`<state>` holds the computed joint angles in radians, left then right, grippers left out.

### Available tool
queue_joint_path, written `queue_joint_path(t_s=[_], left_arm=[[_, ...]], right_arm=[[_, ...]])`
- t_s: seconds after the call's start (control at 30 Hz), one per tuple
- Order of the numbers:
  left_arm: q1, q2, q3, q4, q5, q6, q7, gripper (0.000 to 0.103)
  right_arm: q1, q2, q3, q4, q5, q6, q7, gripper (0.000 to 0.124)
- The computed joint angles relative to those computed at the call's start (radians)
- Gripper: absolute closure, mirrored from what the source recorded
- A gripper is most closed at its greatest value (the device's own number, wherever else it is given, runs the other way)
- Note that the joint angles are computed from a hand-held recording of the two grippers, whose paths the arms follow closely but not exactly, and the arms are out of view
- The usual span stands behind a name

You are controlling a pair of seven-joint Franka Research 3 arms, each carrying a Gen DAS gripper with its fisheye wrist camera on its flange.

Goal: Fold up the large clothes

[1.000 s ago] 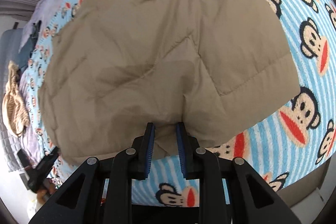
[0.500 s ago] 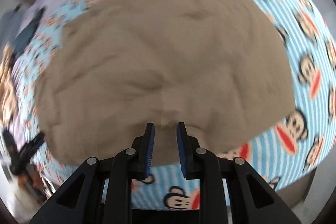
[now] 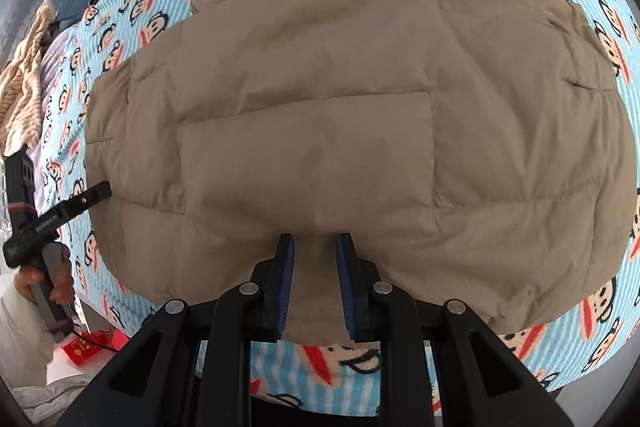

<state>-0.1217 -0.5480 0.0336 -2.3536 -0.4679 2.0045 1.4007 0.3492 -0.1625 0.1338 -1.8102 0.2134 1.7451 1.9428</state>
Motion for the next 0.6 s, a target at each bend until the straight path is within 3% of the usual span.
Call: queue_joint_path(t_s=[0.1,0.17,0.4,0.47,0.6], left_arm=[[-0.026,0.035,0.059,-0.002,-0.118,-0.008,0.092,0.015],[-0.025,0.058,0.059,0.006,-0.156,-0.019,0.139,0.015],[-0.021,0.148,0.017,0.065,-0.254,-0.069,0.255,0.015],[-0.014,0.184,0.009,0.081,-0.285,-0.074,0.269,0.008],[0.005,0.225,-0.021,0.114,-0.324,-0.065,0.257,0.009]], right_arm=[[-0.002,0.007,-0.002,0.001,0.007,-0.004,0.008,0.1],[-0.002,0.009,-0.003,0.002,0.006,-0.008,0.009,0.1],[-0.001,0.025,-0.005,0.011,0.008,-0.019,0.004,0.1],[0.0,0.029,-0.005,0.012,0.008,-0.018,0.005,0.1],[0.0,0.028,-0.004,0.008,0.004,-0.013,0.014,0.1]])
